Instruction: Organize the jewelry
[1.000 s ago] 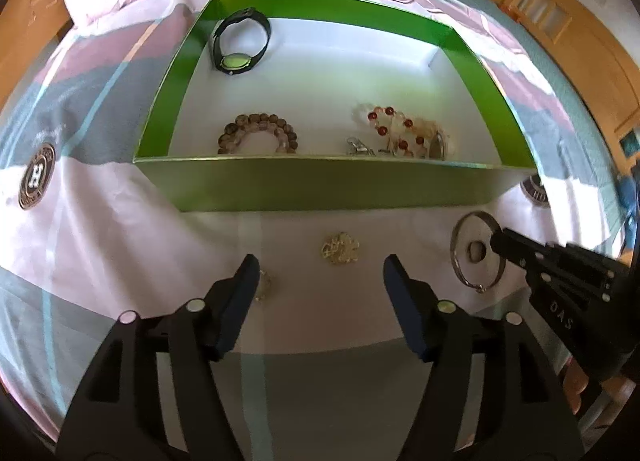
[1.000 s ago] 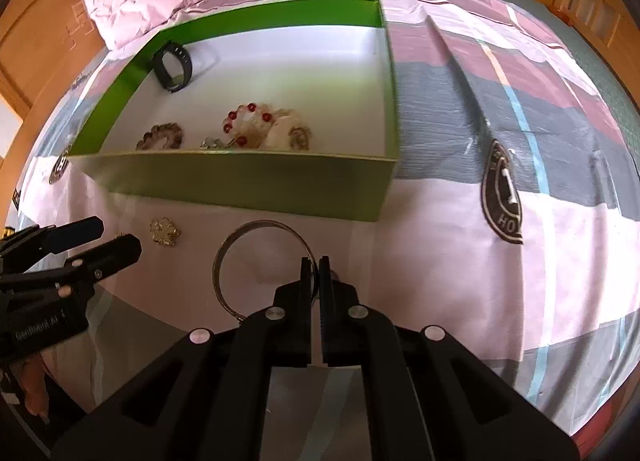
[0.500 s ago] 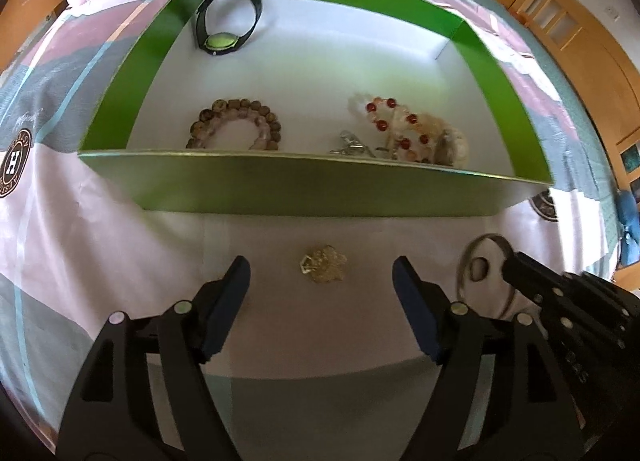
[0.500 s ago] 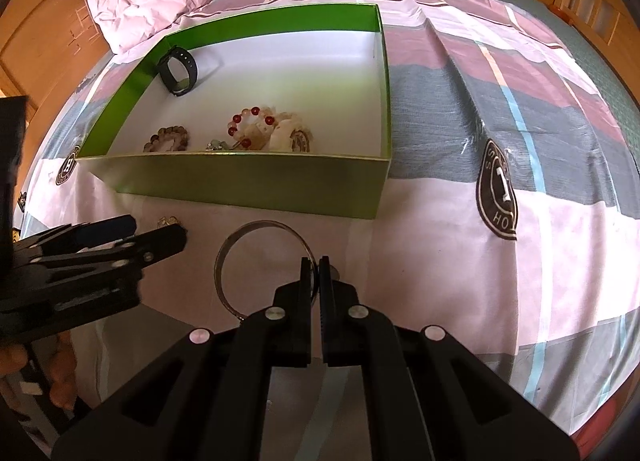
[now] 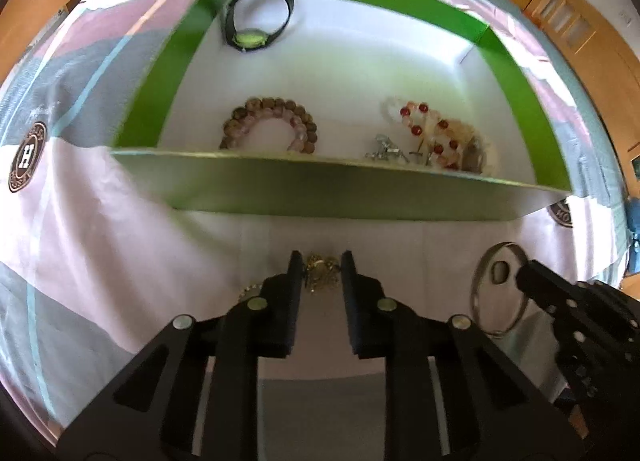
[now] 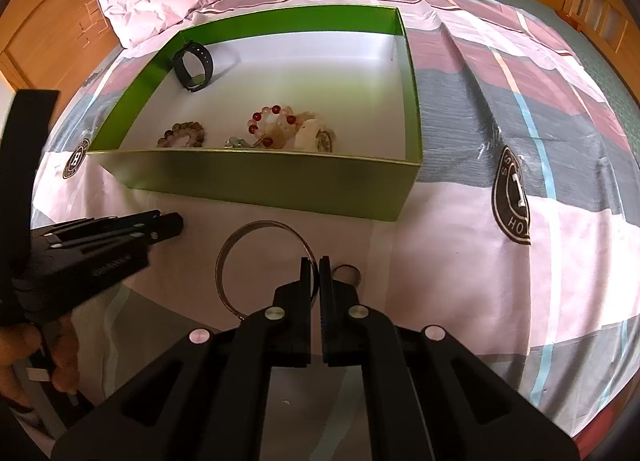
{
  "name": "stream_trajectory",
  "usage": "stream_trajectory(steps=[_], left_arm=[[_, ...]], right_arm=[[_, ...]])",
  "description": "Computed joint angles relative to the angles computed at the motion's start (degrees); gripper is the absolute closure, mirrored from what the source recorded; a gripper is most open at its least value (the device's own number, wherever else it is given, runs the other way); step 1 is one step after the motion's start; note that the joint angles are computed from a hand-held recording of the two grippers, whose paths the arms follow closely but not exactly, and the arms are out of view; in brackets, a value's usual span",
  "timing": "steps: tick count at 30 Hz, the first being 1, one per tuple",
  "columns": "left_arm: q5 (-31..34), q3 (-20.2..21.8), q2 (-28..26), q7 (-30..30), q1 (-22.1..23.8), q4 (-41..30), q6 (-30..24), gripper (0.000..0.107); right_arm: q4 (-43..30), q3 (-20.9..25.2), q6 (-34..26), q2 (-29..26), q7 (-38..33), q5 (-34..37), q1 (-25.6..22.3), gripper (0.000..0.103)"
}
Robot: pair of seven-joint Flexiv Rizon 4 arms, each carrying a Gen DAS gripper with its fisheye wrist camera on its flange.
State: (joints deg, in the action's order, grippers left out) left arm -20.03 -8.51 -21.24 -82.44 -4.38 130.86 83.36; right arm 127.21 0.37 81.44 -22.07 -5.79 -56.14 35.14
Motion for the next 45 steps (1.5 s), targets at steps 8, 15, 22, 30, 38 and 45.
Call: stream_trajectory(steps=[8,15,22,30,38,45], left_arm=[[-6.9,-4.6,2.19,4.81,4.77,2.73,0.26,0.067],[-3.54,0.26,0.02,2.37,0.27,0.03,-0.91,0.066],[2.51,4.84,-3.09,-2.71,-3.78,-3.56,-2.38,0.071],[1.91,2.03,-2.32,-3.53,-0.1,-2.53,-2.03,0.085],[10.09,10.39,1.77,-8.58,-7.11,-0.28,0.2,0.085],[22.01,18.47,5.34,-15.84,-10.85,0.73,0.61,0.085]], right_arm=[[-0.82,0.49,-0.36,-0.72,-1.01,1.14,0.32,0.1],[-1.32,0.55,-0.54,-1.28,-2.29,2.66,0.83,0.1],[-1.64,0.3,-0.59,-1.52,-3.25,3.82,1.46,0.1],[-1.7,0.14,-0.71,-1.48,-3.87,4.53,1.89,0.1],[-2.42,0.16,-0.67,-1.8,-4.02,4.41,2.56,0.1],[-5.33,2.11,-2.72,-3.97,-8.05,7.2,3.4,0.1]])
